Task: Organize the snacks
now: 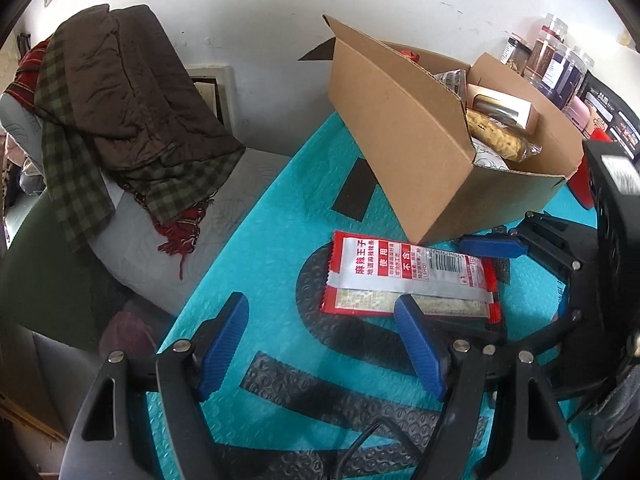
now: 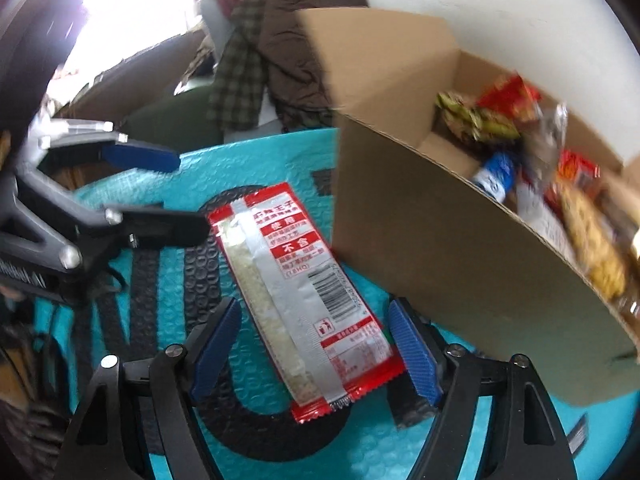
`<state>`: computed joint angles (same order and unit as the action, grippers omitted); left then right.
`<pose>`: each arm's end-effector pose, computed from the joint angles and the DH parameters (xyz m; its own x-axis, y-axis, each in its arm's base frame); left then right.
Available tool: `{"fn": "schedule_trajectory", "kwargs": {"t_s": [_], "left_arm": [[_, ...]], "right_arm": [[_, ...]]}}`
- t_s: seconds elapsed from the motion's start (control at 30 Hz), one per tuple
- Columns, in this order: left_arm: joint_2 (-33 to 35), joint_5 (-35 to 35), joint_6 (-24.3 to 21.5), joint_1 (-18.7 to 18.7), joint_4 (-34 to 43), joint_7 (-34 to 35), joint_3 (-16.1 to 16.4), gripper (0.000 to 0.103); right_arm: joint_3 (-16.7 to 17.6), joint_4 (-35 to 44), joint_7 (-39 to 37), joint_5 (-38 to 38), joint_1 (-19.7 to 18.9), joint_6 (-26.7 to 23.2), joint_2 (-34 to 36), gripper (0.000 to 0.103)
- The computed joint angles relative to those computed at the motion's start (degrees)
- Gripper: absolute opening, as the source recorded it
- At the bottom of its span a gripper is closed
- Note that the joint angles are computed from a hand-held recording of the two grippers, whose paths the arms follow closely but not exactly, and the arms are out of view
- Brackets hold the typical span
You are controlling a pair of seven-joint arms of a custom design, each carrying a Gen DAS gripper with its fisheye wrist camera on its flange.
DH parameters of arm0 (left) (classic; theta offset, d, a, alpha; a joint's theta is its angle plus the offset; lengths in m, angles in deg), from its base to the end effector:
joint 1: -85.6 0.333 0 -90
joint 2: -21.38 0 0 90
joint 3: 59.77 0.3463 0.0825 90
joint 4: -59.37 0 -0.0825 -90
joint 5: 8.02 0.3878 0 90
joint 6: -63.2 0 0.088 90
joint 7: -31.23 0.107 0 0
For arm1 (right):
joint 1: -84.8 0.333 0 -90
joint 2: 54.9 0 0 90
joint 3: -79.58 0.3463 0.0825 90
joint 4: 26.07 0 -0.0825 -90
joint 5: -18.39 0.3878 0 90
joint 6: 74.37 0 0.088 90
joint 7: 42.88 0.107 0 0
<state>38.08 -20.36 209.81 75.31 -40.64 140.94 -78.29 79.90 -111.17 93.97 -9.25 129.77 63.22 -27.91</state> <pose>0.6167 -0.3081 0.5001 -0.6344 -0.7659 0.1039 -0.6819 0.4913 -0.5420 0.5284 0.5278 0.4768 0.2446 -0.9690 0.0347 -0.8025 -0.2224 -0.5536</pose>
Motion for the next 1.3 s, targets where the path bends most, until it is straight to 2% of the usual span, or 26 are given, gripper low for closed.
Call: {"fn": "schedule_trajectory", "kwargs": {"t_s": [0.07,0.2,0.37,0.6,0.97,1.3], "left_arm": [[-0.4,-0.3,0.2,0.3,-0.4,0.1,0.0,0.075],[-2.1,-1.8,0.3,0.9,-2.0,0.2,0.1,0.075],[-6.3,-1.8,1.3,0.5,-6.8,0.4,0.9,0.075],[-13.6,-5.9,0.9,-0.6,-14.9,3.9,2.4,0.075],[-23.6,-12.7,0.8,-6.1,-26.9,8.4,6.4,0.075],[-27.1,-14.1,-1.6,-10.3,-32.3,9.7,7.5,0.075]], "right_arm": [[0.6,-0.5,-1.2,0.5,-0.3,1.4,-0.3,0.060],[0.5,-0.6,-1.6,0.2,0.4,1.2,-0.5,0.053],[1.1,-2.7,-2.5,-0.9,1.4,3.5,-1.5,0.052],[2.8,-6.0,-3.6,-0.4,3.3,6.1,-3.4,0.052],[5.0,-13.2,2.3,-4.8,7.2,7.7,-8.1,0.052],[8.0,-19.4,4.4,-6.2,6.3,8.6,-12.7,0.052]]}}
